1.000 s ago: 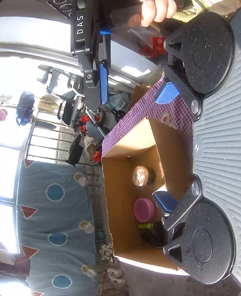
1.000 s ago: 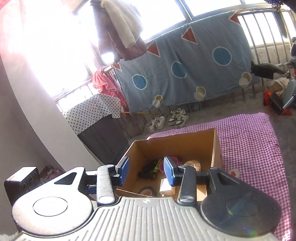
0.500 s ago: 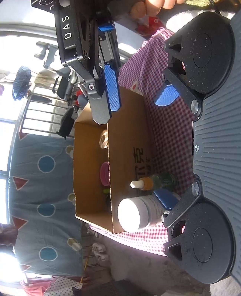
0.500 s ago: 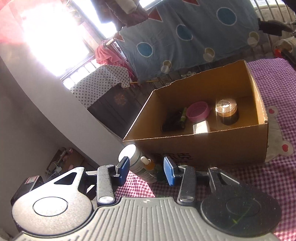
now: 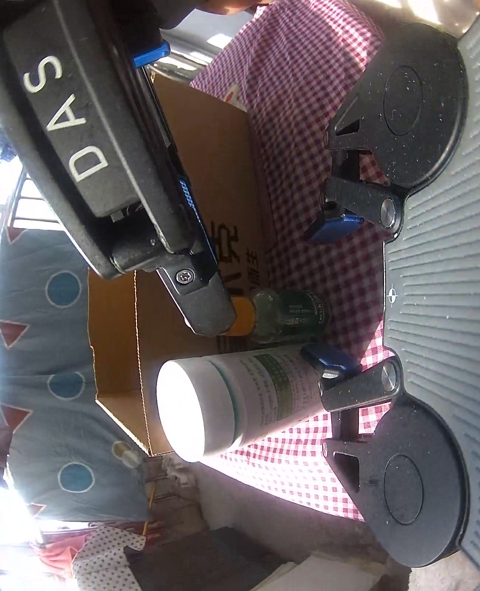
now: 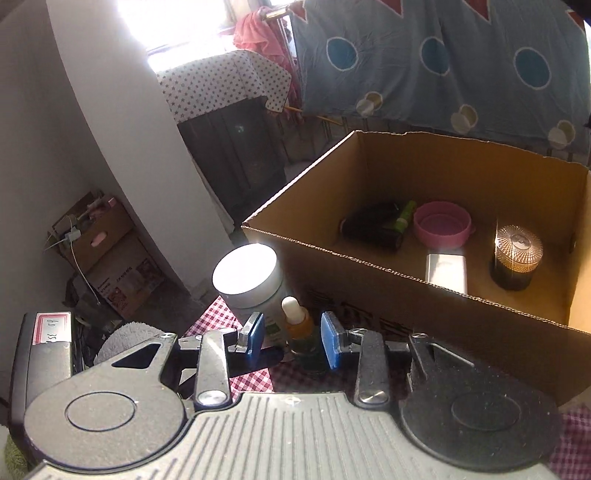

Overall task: Organize rigid objects
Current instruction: 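Move the open right gripper back to the green dropper bottle, then close the right gripper around the green dropper bottle and lift it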

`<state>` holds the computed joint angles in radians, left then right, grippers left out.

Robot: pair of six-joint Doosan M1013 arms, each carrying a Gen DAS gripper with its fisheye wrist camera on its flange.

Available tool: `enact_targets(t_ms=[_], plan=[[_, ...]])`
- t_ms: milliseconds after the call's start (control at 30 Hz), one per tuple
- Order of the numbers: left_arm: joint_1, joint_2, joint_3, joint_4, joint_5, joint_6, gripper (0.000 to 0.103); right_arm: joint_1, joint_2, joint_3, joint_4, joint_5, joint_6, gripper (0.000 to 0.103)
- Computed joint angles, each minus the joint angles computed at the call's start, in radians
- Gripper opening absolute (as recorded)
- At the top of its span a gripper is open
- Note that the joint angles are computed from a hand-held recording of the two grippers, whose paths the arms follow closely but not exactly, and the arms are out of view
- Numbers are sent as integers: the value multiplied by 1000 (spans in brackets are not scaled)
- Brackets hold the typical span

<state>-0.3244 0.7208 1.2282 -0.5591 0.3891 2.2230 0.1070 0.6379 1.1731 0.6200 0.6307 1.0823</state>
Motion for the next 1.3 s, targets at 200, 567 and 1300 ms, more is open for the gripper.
enact_targets(t_ms=[200, 567, 1300], plan=[[0, 17, -16, -3, -2, 1, 57, 1, 27, -44, -19, 35, -5, 24], [-5, 29, -29, -167, 46, 184, 54, -20, 6, -17, -59, 45, 85, 22], [-32, 54, -76, -61, 98, 101, 43, -37, -44, 62, -89, 4, 171, 22]])
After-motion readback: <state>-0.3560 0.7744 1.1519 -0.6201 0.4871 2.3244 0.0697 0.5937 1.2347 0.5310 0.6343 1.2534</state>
